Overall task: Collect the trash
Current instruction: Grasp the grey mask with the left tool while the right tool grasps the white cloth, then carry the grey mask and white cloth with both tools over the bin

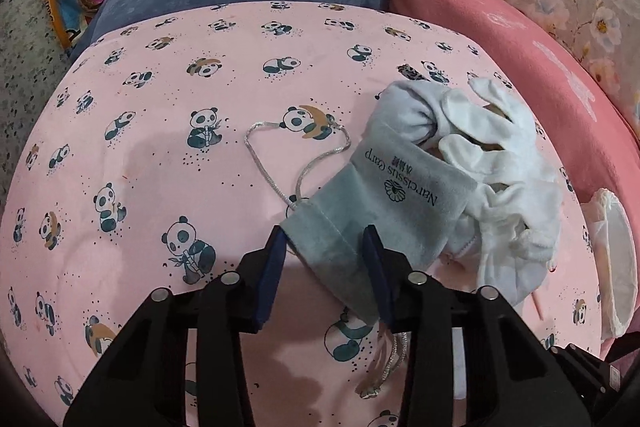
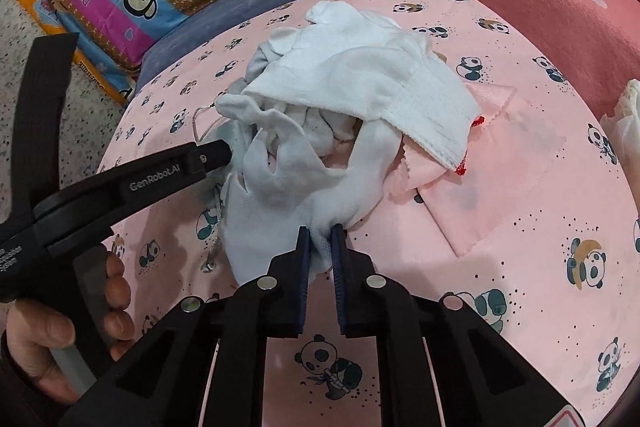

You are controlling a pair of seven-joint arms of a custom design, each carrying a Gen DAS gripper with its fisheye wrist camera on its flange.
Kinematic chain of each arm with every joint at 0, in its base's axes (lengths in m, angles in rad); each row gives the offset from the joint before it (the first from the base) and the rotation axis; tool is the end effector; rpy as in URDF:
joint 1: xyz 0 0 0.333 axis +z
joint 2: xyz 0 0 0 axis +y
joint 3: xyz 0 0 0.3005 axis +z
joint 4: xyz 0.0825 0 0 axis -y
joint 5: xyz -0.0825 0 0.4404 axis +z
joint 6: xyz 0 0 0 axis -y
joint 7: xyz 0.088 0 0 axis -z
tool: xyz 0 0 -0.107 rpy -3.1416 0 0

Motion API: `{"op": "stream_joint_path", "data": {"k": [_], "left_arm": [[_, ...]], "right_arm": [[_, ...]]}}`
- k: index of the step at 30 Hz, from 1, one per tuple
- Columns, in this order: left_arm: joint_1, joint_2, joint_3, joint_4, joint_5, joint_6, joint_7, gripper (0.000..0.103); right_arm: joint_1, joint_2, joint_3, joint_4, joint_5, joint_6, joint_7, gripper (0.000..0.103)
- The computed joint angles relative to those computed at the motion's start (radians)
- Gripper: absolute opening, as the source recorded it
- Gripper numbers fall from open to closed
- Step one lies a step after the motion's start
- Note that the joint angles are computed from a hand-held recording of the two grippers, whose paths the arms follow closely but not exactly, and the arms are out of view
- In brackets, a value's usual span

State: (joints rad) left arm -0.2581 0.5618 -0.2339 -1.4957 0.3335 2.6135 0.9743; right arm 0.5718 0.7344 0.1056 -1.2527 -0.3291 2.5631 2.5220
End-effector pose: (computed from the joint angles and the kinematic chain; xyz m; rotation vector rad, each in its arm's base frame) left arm 0.7062 -0.3496 0.3751 -1.9010 2.0253 -0.7483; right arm 0.6590 0.5053 0.3582 -1.7111 1.8906 -0.2328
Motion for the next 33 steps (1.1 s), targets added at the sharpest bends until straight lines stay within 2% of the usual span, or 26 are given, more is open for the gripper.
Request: {"op": "stream_joint_path", "data": {"k": [2,5,12,20,24,33], "left_arm": [[0.011,-0.007,-0.013,-0.011,-0.016,0.007,0.016,0.018],[0.026,-0.028,-0.028,-0.04,-0.04,0.021,0.038,0.007],[-0.003,-0.105,-0.009,-0.113,0.005,0.059,0.001,0.006],[-0.023,-0.176,-0.008,-0.154,0.056,0.126,-0.038,0.006],[-0.036,-0.201,-0.011,-0.158,0.08,0.162,-0.046,0.006],[-0.057,-0.227,-0.041,-0.146,0.096,0.238,-0.007,0.006]], "right_arm": [[-0.001,-0.015,0.0,-0.023,0.0,0.014,0.006,0.011],[0.0,-0.037,0.0,-0.054,-0.006,0.034,0.019,0.01],[0.023,-0.128,-0.027,-0.153,-0.078,0.084,0.084,0.01],[0.05,-0.277,-0.075,-0.293,-0.246,0.157,0.247,0.009],[0.063,-0.357,-0.097,-0.353,-0.371,0.15,0.353,0.009],[0.013,-0.518,-0.069,-0.483,-0.584,0.115,0.537,0.009]]}}
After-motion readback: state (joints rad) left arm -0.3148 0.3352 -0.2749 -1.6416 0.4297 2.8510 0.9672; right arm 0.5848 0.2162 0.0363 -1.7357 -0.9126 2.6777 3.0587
